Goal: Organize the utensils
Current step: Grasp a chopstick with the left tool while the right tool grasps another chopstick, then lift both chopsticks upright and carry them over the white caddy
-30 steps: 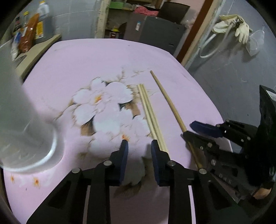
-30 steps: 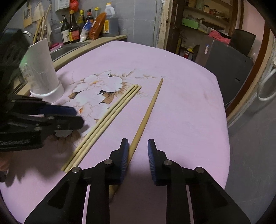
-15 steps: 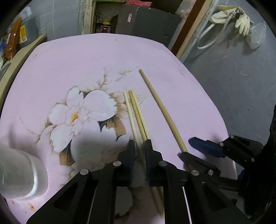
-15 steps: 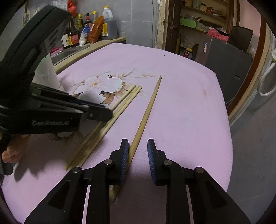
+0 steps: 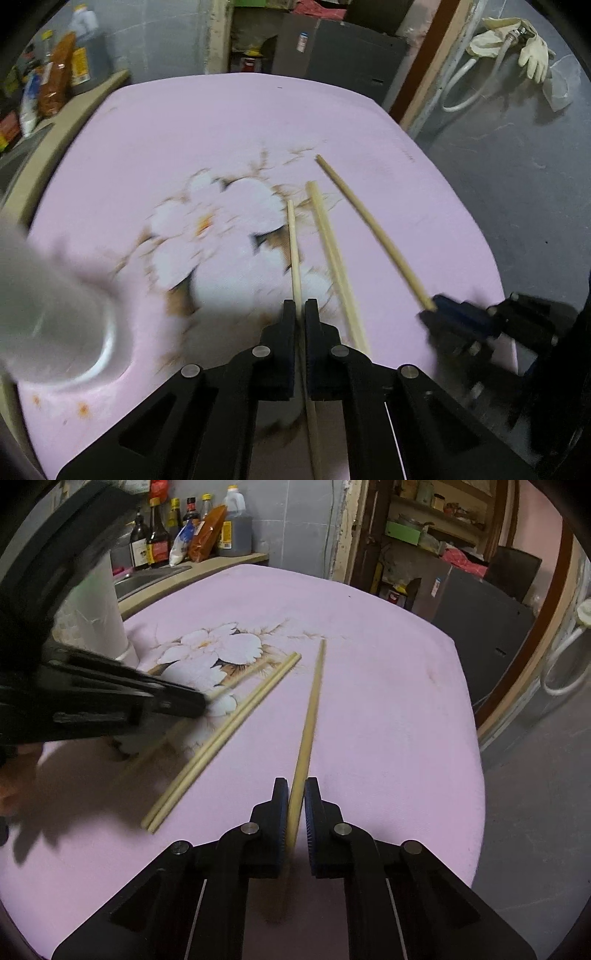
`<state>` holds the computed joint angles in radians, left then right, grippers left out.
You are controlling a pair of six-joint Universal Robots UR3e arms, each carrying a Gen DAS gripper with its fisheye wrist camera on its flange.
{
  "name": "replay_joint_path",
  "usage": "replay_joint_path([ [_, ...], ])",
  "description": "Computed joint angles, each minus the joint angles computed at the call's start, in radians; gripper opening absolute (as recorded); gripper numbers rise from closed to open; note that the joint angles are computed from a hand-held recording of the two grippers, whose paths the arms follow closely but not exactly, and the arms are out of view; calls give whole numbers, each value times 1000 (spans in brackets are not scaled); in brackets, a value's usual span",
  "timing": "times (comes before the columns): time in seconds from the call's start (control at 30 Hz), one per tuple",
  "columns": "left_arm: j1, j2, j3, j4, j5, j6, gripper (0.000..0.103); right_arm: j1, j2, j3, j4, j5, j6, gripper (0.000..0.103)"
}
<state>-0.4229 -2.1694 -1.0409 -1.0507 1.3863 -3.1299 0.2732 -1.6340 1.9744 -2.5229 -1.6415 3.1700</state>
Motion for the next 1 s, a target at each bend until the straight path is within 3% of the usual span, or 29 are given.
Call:
replay_joint_path([
  [0.1,10,61,-71,1,7,8,3,-87,-24,6,36,123,1,6],
  [0.23,4,29,6,-74,12,26,3,-163,57,-84,74,243,38,6],
  [0.4,11,-20,82,-130,-11,38,5,-165,210,-270,147,281,64,6],
  [0.57,6,-22,88,-132,-9,37,4,-109,302,-408,220,194,49,7],
  [0.63,8,-2,48,-96,-14,10,3,-98,293,-402,226,183,37,7],
  [0.7,12,50,-52,-4,-19,-8,2,-130,247,-349,219,252,51,5],
  [0.83,2,175,-268,196,14,-5,2,-161,70,-90,-3,314,126,5],
  [0.93,3,275,-429,358,22,5,2,-113,-47,94,-252,238,196,5],
  [1.0,15,366,-581,534,3,4,2,-61,-103,216,-471,176,262,5],
])
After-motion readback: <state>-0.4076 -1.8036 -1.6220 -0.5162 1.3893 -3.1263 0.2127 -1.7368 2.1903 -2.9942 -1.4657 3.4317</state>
